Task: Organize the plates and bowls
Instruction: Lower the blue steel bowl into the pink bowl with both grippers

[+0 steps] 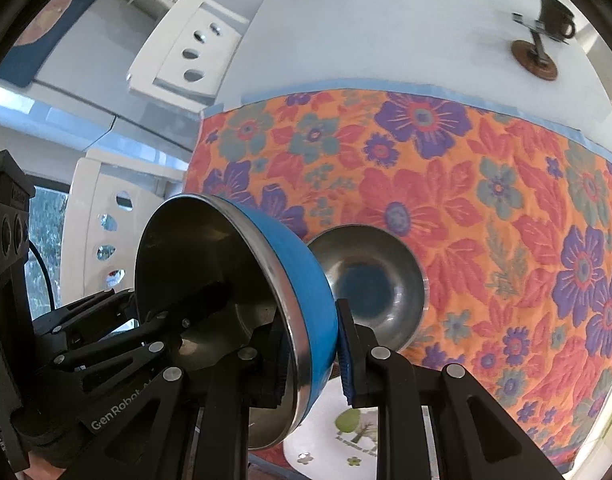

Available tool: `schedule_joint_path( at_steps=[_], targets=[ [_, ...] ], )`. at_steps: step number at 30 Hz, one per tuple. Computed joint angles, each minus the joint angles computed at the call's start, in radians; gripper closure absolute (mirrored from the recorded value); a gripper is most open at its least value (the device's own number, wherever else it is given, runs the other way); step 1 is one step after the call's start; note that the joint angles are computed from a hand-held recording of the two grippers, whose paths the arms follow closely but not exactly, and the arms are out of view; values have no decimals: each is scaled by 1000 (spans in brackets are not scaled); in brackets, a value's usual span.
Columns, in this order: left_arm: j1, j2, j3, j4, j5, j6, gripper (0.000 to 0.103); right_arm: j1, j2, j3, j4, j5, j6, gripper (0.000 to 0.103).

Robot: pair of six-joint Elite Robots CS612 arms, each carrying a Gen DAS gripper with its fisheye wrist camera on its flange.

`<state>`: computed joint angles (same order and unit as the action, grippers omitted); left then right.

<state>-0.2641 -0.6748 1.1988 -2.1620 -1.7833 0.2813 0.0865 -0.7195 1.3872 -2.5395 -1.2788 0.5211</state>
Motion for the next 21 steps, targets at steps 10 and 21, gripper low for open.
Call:
schedule_joint_path(
  at_steps=[10, 21],
  targets=[
    [42, 23, -31, 15, 5, -27, 80, 33, 56, -109, 92, 17, -41, 82],
    [72, 60, -77, 53, -18, -47, 80, 55, 110, -203, 185, 26, -69, 81]
  ],
)
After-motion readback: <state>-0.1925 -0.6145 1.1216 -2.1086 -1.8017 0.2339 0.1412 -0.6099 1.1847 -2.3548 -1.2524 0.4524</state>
